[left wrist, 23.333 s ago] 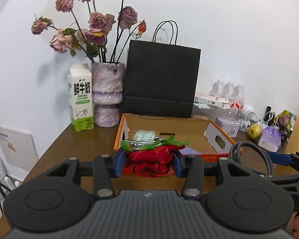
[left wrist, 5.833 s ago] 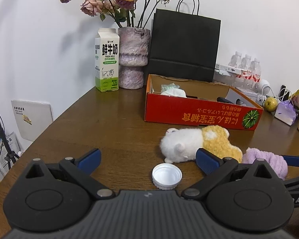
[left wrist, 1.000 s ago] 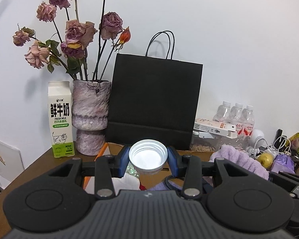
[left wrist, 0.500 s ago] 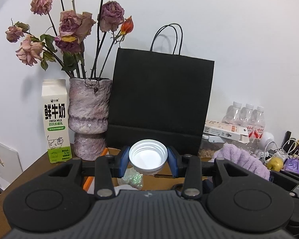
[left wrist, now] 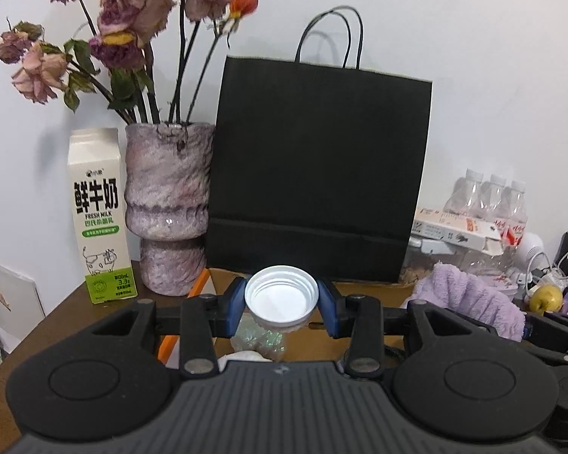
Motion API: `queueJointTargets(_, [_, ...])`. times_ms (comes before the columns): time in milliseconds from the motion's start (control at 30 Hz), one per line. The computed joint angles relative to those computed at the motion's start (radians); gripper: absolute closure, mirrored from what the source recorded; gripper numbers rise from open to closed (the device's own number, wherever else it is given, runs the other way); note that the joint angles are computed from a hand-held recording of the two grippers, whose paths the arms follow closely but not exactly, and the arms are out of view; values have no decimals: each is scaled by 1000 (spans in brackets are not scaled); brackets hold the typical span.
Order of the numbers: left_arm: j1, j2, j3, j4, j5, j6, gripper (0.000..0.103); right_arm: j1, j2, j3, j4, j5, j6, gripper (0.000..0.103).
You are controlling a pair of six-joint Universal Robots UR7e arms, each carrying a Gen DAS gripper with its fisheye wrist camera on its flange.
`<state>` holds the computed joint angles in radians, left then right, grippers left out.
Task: Organize objects
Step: 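Carry the headband and white cap with both grippers over the red box, then open both grippers to drop the headband and cap into the box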
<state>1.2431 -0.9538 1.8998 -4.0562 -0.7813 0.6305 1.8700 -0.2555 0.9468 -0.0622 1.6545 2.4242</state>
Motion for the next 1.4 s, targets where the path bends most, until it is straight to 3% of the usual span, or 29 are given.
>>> queueJointTargets(333, [22,15,-32,43,5,-9,61,1,42,-73,60,33,-8,68])
queueJointTargets(433, [27,11,-31,56,-6,-19,43,3,54,-92,77,52,-11,59])
queueJointTargets(500, [25,19,-38,36,3,-9,11,2,60,-101,85,61,-7,44])
queueJointTargets(533, [24,22,-40,27,5,-4,5,1,61,-103,86,64,1,39])
queueJointTargets(600, [23,28,-43,8,4,6,0,0,58,-99,78,70,16,11])
queueJointTargets(667, [23,31,-46,19,11,6,0,-1,57,-98,71,76,27,0])
queueJointTargets(1400, [19,34,-40,23,36,0,0,-1,61,-111,94,93,44,0])
